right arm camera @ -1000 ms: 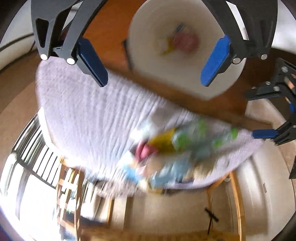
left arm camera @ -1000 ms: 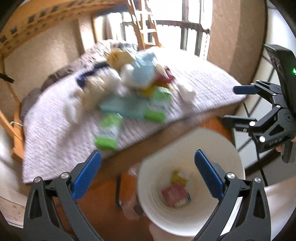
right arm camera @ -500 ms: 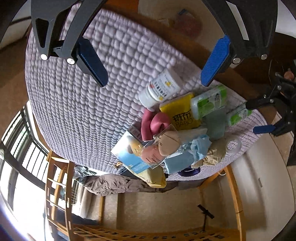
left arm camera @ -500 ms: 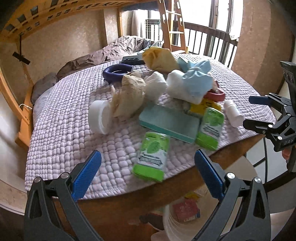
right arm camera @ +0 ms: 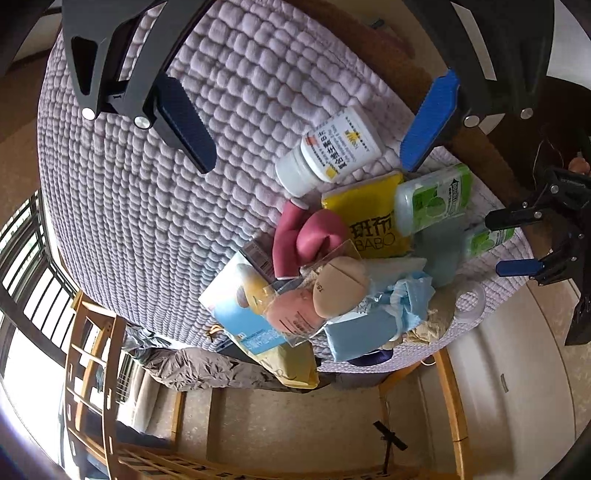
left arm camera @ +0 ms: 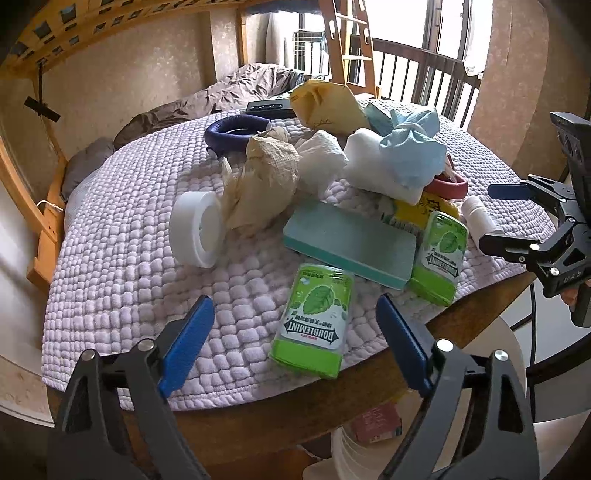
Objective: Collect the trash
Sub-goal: 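Move both open tools back toward the trash pile on the blanket, then grasp the green Doublemint bottle with left tool while right grasps white pill bottle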
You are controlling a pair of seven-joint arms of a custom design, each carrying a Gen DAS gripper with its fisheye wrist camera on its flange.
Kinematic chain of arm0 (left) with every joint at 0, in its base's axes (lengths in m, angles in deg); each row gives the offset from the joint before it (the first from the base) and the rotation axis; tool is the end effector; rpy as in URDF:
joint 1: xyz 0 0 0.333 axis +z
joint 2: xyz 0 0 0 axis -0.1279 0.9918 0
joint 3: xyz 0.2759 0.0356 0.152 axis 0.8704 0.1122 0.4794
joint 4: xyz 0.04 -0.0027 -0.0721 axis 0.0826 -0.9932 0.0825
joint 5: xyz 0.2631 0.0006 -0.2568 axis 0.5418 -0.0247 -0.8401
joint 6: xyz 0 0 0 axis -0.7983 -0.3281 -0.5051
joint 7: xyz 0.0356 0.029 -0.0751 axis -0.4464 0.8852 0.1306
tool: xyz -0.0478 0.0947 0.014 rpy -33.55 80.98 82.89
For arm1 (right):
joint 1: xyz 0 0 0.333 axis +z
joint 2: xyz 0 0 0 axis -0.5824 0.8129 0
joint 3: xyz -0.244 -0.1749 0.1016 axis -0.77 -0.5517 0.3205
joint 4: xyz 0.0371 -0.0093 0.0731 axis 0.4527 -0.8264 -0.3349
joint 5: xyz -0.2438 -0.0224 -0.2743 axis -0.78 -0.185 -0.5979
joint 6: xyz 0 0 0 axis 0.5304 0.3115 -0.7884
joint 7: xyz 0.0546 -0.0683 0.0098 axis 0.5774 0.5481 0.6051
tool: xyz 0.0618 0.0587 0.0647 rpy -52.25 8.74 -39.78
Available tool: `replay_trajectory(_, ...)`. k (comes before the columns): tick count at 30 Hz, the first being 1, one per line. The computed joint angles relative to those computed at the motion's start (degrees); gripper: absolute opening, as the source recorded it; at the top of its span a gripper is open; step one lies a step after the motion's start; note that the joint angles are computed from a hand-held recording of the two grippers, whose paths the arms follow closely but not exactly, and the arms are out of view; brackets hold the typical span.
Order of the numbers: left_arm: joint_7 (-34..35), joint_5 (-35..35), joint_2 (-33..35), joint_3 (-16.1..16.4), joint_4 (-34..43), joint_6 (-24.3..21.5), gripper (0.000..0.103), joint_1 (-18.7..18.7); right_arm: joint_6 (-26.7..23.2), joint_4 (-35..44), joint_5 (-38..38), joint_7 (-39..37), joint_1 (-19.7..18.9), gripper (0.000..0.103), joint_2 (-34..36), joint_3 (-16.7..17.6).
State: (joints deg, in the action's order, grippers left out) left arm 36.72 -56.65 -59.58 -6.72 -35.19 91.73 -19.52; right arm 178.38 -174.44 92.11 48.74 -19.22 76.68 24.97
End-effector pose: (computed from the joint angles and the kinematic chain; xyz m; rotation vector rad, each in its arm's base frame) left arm 0.5133 -0.2482 0.4849 -1.6284 2.0709 -0.7175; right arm 0.5598 0.1998 0.4888 -2.2219 1.2798 -0.3682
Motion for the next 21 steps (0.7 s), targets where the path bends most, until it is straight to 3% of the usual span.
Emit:
replay_trajectory(14,5.0,-4.6,1.7,-0.4,1.3,-0.9,0.049,-0.1,-2.9,3.4,0.8,-2.5,0.0,0.063,2.8,0.3)
replay_trajectory(21,5.0,-4.3,1.5,-0.2,1.5,-1.3,0.040,-0.3,-3.2,3.4,3.2,-2.3,-0.4,0.059,2.4,0.3)
